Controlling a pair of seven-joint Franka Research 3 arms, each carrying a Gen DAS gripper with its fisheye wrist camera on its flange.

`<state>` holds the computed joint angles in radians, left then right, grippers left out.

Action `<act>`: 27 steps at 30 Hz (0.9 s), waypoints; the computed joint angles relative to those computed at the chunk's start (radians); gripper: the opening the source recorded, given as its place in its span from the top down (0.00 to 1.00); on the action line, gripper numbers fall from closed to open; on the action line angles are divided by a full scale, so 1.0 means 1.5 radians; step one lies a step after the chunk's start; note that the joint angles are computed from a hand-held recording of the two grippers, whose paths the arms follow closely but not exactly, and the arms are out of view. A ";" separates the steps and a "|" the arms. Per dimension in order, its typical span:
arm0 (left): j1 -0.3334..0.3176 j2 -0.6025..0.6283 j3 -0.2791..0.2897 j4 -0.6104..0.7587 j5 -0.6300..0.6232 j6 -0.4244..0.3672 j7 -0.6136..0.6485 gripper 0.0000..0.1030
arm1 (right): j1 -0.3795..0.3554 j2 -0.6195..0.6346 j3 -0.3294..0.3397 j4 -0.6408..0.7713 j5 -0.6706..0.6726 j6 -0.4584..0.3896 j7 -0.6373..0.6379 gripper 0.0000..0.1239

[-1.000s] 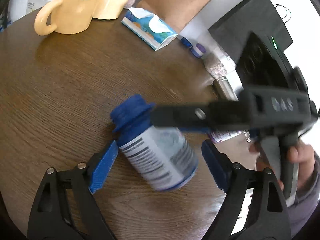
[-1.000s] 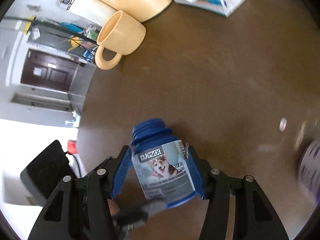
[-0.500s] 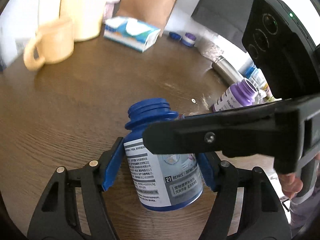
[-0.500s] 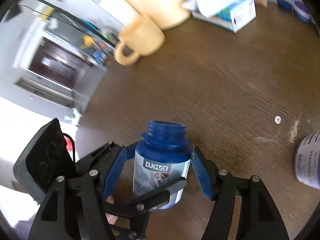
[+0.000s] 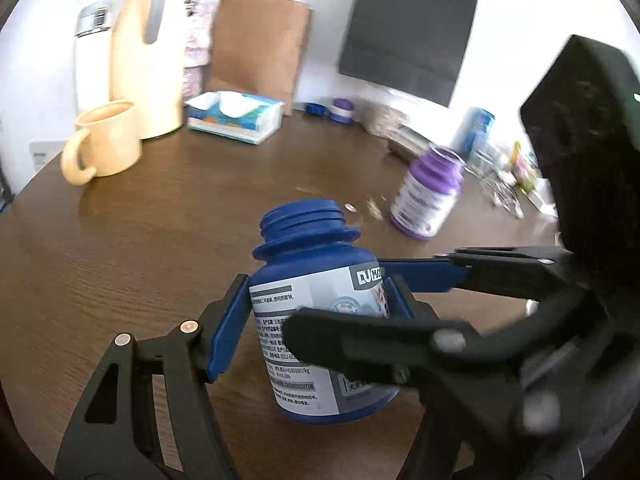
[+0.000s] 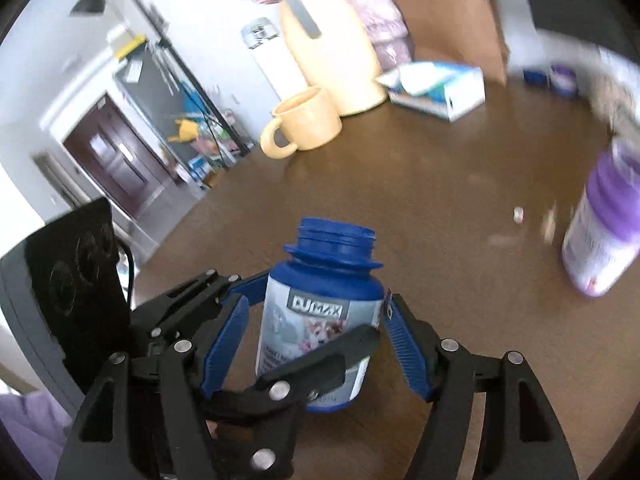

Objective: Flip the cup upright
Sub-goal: 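Lower the upright jar onto the table and open both grippers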

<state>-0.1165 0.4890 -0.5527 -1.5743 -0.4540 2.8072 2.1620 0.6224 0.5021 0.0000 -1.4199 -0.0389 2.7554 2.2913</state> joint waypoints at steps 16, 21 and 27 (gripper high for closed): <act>0.042 -0.081 -0.056 -0.103 -0.188 -0.023 0.258 0.34 | 0.091 -0.062 -0.082 -0.061 -0.069 -0.051 0.045 0.45; 0.005 -0.130 -0.007 -0.152 -0.208 -0.014 0.255 0.24 | 0.183 -0.065 -0.150 -0.047 -0.306 -0.140 0.212 0.45; -0.031 -0.175 0.046 -0.209 -0.241 0.002 0.226 0.24 | 0.191 -0.060 -0.134 -0.051 -0.405 -0.185 0.306 0.45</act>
